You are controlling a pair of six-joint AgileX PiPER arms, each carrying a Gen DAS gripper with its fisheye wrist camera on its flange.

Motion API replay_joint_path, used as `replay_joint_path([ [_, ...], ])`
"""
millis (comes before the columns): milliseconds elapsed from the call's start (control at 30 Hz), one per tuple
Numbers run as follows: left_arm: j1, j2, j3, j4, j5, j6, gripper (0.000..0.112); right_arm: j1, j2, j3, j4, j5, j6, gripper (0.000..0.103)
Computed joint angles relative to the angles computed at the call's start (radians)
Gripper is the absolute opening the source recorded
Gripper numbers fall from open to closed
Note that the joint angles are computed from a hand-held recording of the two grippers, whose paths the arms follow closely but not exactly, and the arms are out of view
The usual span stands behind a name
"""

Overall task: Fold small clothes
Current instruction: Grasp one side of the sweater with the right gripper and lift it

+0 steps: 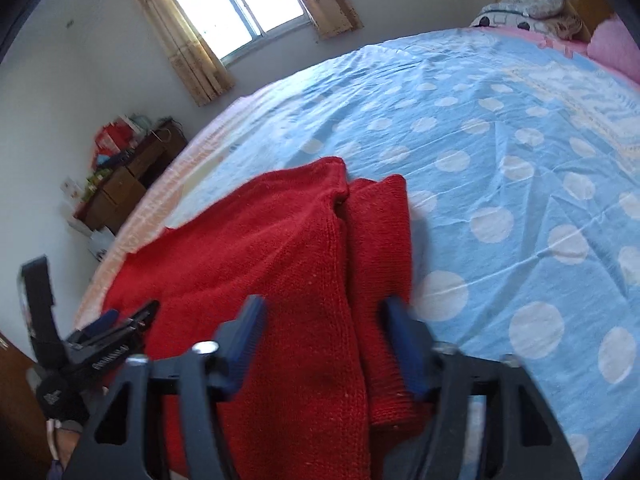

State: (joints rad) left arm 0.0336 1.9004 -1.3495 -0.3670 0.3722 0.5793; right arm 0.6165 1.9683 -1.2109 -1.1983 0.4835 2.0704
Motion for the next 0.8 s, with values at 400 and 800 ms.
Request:
replay_joint_path([
  [400,0.027,-0.02,0.016,-0.106,0.033,0.12,0.098,0.039,-0.046,-0.117,0.193,0.059,-0.252,0.02],
  [800,0.316,-0.124,0.081,-0.492,0.167,0.604,0.098,0.173,0.184,-0.611,0.415,0.269,-0.67,0.02],
])
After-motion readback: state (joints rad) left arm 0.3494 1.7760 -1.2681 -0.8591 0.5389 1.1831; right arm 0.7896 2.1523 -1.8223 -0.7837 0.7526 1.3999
